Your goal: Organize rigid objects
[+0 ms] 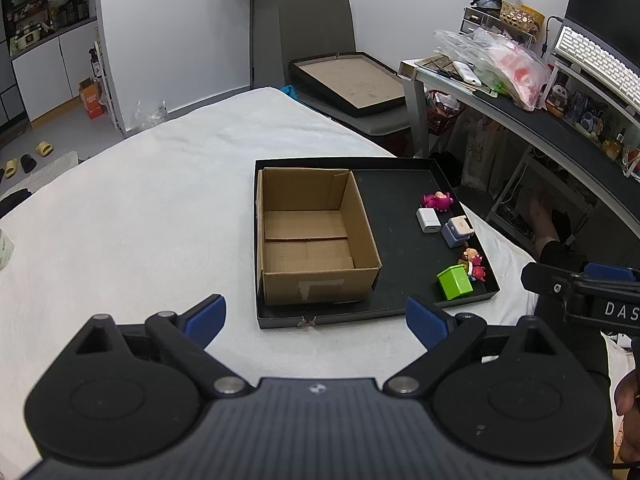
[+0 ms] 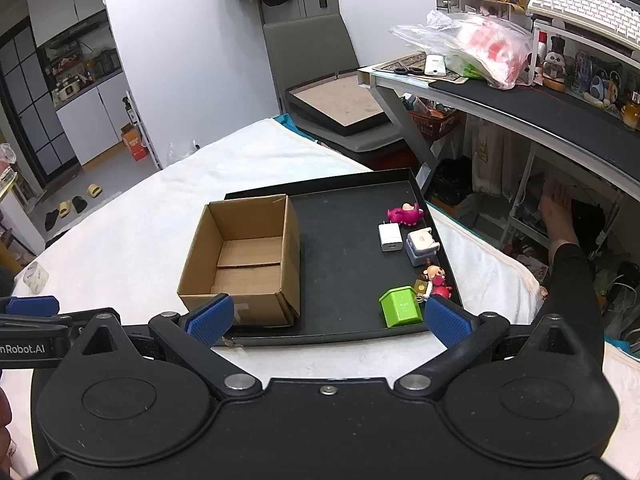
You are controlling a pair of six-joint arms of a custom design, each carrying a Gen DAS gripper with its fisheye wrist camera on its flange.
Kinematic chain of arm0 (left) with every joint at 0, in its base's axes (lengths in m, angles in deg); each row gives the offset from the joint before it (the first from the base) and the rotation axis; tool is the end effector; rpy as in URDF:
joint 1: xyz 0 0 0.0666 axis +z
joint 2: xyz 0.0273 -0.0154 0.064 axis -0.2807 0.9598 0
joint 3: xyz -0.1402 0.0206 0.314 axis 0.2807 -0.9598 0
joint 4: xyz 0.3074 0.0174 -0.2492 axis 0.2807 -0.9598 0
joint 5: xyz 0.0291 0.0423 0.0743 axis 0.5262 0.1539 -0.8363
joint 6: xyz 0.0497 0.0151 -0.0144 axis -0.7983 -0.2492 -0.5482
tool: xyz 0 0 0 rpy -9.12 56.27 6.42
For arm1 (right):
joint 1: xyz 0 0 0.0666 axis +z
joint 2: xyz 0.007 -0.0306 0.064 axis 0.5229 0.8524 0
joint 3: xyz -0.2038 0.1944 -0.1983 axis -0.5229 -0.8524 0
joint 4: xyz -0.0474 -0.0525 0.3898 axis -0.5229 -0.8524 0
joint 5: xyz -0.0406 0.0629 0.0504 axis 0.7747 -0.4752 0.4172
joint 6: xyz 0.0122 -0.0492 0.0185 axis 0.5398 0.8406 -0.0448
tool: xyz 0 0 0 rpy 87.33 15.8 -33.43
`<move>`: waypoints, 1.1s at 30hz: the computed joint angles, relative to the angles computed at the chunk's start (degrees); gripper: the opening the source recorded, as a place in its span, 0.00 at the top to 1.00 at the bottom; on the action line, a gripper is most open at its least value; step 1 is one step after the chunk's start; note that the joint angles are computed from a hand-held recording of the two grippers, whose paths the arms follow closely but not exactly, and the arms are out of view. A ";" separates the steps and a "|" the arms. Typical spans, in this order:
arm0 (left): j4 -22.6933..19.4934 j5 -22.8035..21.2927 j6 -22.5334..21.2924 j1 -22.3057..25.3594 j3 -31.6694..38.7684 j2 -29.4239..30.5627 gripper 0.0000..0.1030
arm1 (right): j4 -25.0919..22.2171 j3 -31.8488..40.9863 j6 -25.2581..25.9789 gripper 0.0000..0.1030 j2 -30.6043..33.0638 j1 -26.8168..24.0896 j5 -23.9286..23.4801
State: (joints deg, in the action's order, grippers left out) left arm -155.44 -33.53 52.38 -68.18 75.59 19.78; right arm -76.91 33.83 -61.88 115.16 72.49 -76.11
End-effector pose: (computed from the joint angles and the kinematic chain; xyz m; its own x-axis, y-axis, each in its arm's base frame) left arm 0.2765 -0.3205 0.4829 -0.7323 -0.1984 -0.6515 -0.2078 0.9761 -0.0637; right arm 0.3232 0.2709 0.4605 -0.6811 -0.1174 -0.7227 -0.3116 0.9397 0.1409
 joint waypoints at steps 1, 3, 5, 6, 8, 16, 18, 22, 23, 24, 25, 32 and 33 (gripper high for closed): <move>0.00 0.00 0.00 0.00 0.00 0.00 0.07 | -0.02 -0.01 0.06 0.00 0.01 -0.01 -0.01; 0.00 -0.06 -0.02 -0.03 0.02 0.03 0.07 | -0.04 0.01 0.12 0.00 0.02 -0.06 -0.03; 0.03 -0.08 0.07 -0.03 -0.01 0.00 0.07 | 0.08 -0.11 0.04 0.00 -0.04 -0.08 -0.11; 0.09 0.00 0.05 0.06 -0.04 -0.06 0.07 | 0.13 -0.14 0.03 0.00 -0.06 -0.05 -0.09; 0.07 0.05 0.06 0.18 0.09 -0.05 0.07 | 0.05 -0.07 0.00 0.00 0.00 0.02 0.07; 0.47 -0.01 0.18 0.62 -0.08 -0.57 0.07 | -0.16 0.18 0.24 0.00 0.24 -0.27 -0.12; 0.47 -0.03 0.09 0.68 -0.04 -0.54 0.07 | -0.21 0.31 0.58 0.00 0.31 -0.43 -0.28; 0.62 0.00 0.12 0.61 -0.31 -0.68 0.07 | -0.05 0.29 0.67 0.00 0.37 -0.30 -0.30; 0.58 0.02 0.07 0.67 -0.34 -0.71 0.07 | -0.01 0.25 0.68 0.00 0.37 -0.23 -0.30; 0.68 -0.04 0.16 0.63 -0.72 -0.97 0.07 | -0.08 0.32 0.76 0.00 0.46 -0.17 -0.24; 0.77 0.02 0.12 0.73 -0.88 -1.09 0.07 | -0.15 0.38 0.79 0.00 0.58 0.12 0.04; 1.75 0.99 -0.16 1.38 -2.03 -1.22 0.07 | -0.06 0.23 0.44 0.00 1.24 0.17 0.09; 1.90 1.17 -0.21 1.56 -2.22 -1.25 0.07 | -0.05 0.25 0.30 0.00 1.40 0.13 -0.04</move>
